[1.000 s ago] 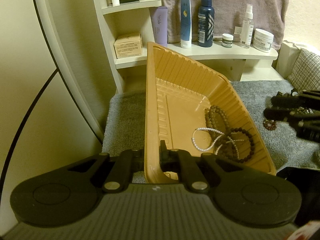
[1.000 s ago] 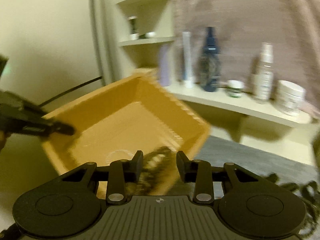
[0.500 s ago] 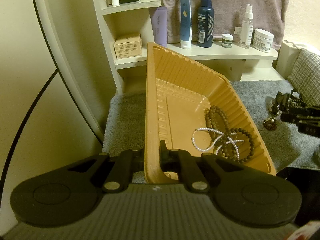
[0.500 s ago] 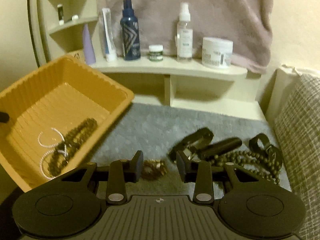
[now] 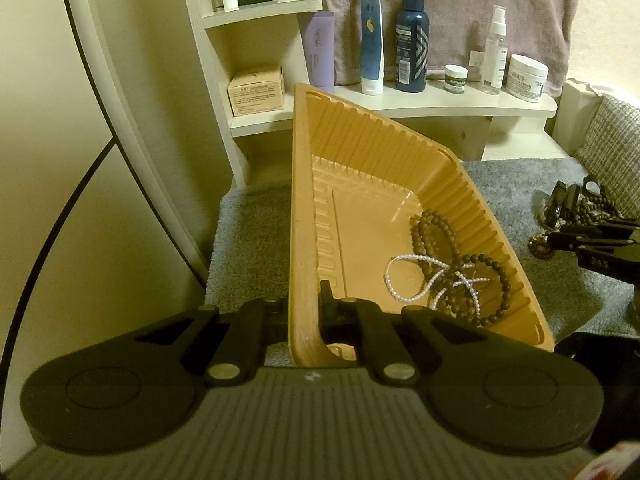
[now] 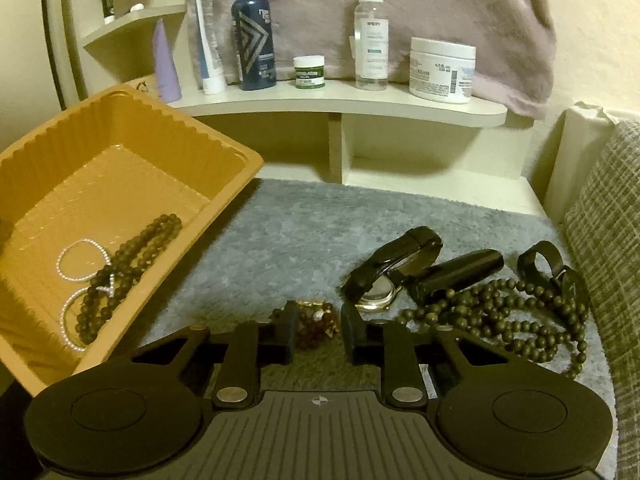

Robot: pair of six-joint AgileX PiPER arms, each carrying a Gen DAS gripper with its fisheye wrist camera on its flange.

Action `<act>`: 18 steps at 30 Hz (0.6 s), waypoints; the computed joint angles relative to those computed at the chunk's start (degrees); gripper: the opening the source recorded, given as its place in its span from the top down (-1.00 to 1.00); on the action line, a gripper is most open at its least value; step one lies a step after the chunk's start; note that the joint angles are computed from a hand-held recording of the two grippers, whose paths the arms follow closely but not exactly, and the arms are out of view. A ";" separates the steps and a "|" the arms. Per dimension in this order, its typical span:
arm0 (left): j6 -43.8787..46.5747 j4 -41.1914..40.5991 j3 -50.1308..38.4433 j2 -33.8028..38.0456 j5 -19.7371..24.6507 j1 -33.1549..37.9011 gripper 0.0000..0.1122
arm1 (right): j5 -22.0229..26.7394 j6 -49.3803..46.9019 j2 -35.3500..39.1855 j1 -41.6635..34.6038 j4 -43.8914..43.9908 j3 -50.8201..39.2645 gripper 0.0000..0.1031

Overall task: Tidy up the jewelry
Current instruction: 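Grasp the brown bead bracelet with gold clasp with the right gripper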

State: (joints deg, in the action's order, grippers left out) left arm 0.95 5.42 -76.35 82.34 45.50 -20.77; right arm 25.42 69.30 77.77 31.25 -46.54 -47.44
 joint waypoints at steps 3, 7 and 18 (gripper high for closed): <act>0.02 -0.01 -0.02 0.01 0.00 0.01 0.90 | 1.12 -0.13 1.26 0.13 -0.28 -0.87 0.62; 0.07 0.00 0.01 0.01 -0.04 0.03 0.90 | 2.01 -0.71 1.41 0.10 2.10 -1.33 0.66; 0.20 -0.12 0.34 0.00 -0.25 0.26 0.90 | 2.48 -1.85 0.54 0.54 5.06 -1.64 0.72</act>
